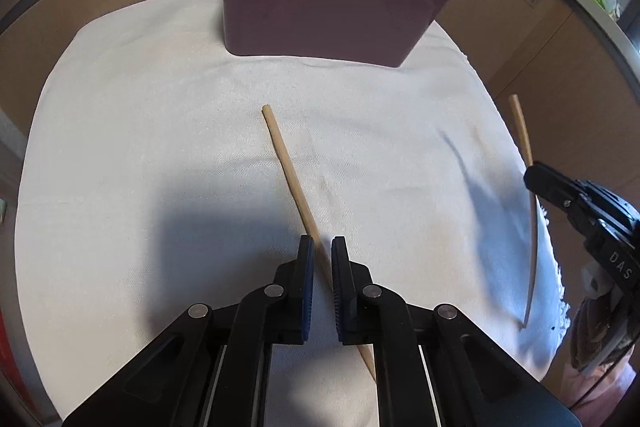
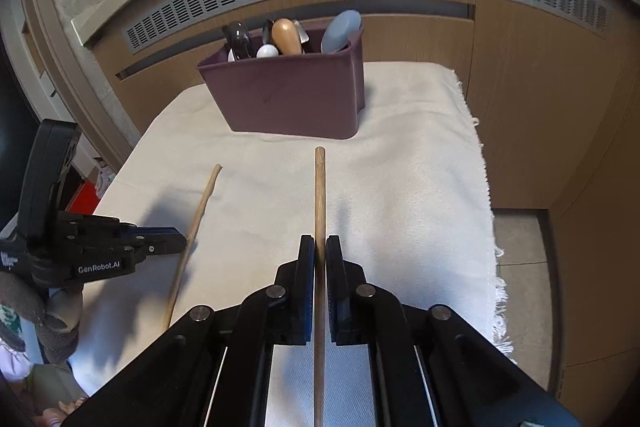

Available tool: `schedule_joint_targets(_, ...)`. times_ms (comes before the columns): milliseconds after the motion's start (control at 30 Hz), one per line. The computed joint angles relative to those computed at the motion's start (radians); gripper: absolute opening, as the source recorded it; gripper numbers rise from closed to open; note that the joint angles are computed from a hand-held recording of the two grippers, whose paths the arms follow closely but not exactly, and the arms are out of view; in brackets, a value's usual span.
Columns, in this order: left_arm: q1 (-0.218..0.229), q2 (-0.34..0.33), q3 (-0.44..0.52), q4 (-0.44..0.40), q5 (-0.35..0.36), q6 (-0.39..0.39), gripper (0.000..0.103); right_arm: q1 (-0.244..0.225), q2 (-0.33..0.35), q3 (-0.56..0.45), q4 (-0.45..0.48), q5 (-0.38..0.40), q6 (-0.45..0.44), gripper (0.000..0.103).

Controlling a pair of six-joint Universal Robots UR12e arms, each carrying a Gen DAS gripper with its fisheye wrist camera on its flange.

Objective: Organize utensils
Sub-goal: 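Lift both chopsticks upright over the holder and lower them into it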

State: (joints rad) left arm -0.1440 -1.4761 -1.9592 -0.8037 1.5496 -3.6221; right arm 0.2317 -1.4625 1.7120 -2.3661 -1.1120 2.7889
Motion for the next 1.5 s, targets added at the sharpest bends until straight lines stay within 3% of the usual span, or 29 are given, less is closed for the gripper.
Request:
schedule_joint_targets(167, 0.039, -0.031, 0.057, -0.138, -0.081, -0.061, 0.013, -0.007, -0.011, 0.009, 0.0, 0.012, 0.004, 0.006)
schedule_joint_targets(233, 0.038, -0.08, 0.114, -0.218, -0.094, -0.075, 0.017, -0.012, -0.013, 0.014, -0.004, 0.021, 0.001, 0.006)
schedule_joint_targets(367, 0.03, -0.131, 0.196, -0.36, -0.06, -0.049, 0.018, -0.02, -0.012, 0.017, -0.004, 0.037, 0.0, 0.006)
schedule_joint_targets(500, -0.022, -0.178, 0.25, -0.39, 0.06, -0.029, 0.016, -0.021, -0.012, 0.026, -0.031, 0.048, 0.012, 0.006)
schedule_joint_targets(567, -0.047, -0.178, 0.24, -0.354, 0.111, -0.012, 0.01, -0.027, -0.015, 0.032, -0.039, 0.077, 0.023, 0.006)
schedule_joint_targets(600, -0.051, -0.162, 0.214, -0.302, 0.104, -0.016, 0.006, -0.03, -0.019, 0.036, -0.045, 0.089, 0.028, 0.006)
schedule_joint_targets(700, -0.063, -0.091, 0.1, -0.072, 0.09, -0.066, 0.005, -0.038, -0.034, 0.052, -0.091, 0.109, 0.041, 0.006)
schedule_joint_targets(800, -0.115, -0.028, -0.005, 0.179, 0.214, -0.122, 0.005, -0.036, -0.049, 0.064, -0.131, 0.094, 0.061, 0.006)
schedule_joint_targets(867, -0.145, -0.002, -0.05, 0.298, 0.295, -0.15, 0.005, -0.033, -0.058, 0.072, -0.155, 0.086, 0.076, 0.006)
schedule_joint_targets(1000, -0.172, 0.03, -0.084, 0.428, 0.381, -0.142, 0.005, -0.028, -0.072, 0.074, -0.199, 0.086, 0.103, 0.006)
schedule_joint_targets(1167, -0.138, 0.02, -0.015, 0.574, 0.385, -0.043, 0.005, -0.019, -0.058, 0.005, -0.301, 0.115, 0.157, 0.006)
schedule_joint_targets(1300, -0.109, 0.014, 0.06, 0.66, 0.385, 0.092, 0.005, -0.002, -0.023, -0.083, -0.407, 0.117, 0.195, 0.006)
schedule_joint_targets(1367, -0.093, 0.008, 0.09, 0.648, 0.374, 0.113, 0.005, 0.008, 0.0, -0.133, -0.419, 0.108, 0.201, 0.006)
schedule_joint_targets(1500, -0.018, 0.017, 0.14, 0.356, 0.177, 0.077, 0.008, 0.02, 0.029, -0.188, -0.405, 0.079, 0.175, 0.006)
